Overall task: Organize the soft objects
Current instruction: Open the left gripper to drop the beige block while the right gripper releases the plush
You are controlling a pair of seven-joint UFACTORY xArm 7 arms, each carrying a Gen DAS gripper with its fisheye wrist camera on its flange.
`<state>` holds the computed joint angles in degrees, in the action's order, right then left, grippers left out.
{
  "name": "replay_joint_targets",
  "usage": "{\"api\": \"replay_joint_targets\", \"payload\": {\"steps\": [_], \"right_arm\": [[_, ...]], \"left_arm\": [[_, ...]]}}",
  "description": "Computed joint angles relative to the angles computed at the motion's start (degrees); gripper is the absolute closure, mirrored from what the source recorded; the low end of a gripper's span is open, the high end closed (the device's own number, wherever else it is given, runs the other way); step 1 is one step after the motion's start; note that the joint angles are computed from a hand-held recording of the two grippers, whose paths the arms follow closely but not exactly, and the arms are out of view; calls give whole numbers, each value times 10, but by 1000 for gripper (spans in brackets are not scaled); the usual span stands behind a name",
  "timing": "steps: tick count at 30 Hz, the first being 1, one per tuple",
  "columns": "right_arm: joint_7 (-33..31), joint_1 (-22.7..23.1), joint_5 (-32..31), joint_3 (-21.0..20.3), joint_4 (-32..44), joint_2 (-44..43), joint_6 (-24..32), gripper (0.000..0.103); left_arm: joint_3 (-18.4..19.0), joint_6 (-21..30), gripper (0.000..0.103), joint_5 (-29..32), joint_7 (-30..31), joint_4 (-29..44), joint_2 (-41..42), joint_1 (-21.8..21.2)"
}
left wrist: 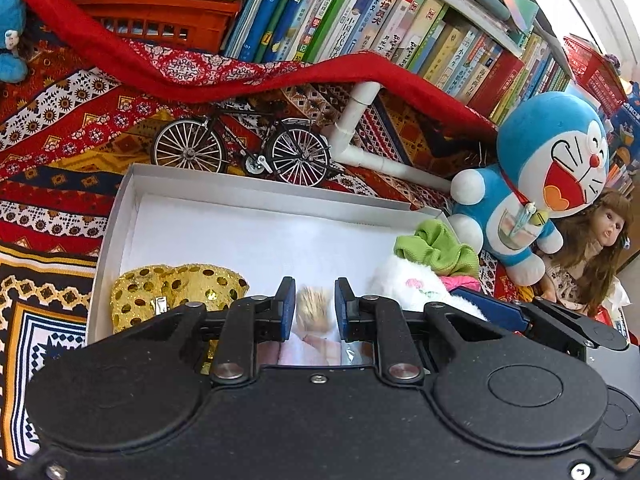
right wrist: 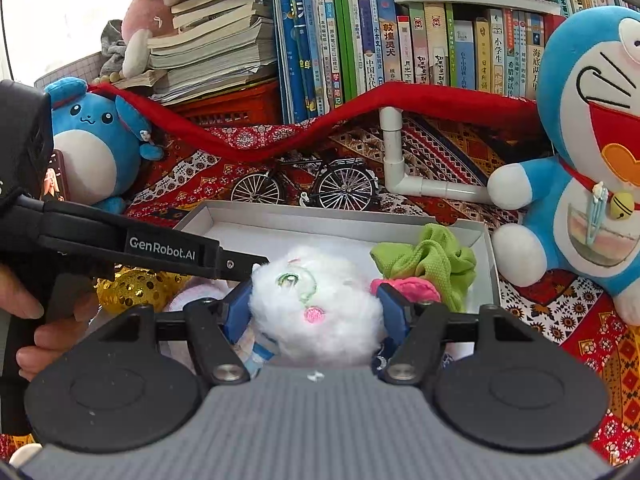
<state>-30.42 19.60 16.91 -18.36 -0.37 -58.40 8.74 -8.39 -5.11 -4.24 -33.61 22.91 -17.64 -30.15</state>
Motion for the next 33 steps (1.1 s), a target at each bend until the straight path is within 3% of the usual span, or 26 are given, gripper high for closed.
{"api": "replay_joint_targets", "payload": {"steps": [10,15,26,33], "right_arm": [[6,-16,-3,11,-4,-31,25,25],[2,-33,-3,16,-7,-73,56,24],[-19,-104,5,21,-21,-210,173,19],[-36,-167,11,15,-24,-322,276,16]], "left_arm": [[7,13,70,-6,1,-7,-25,-13],[-28,20,59,2,-13,-21,-63,15],[-86,45,52,26,-64,-67,-189,45],[-106,84,50,43,-94,-80,-275,37]]}}
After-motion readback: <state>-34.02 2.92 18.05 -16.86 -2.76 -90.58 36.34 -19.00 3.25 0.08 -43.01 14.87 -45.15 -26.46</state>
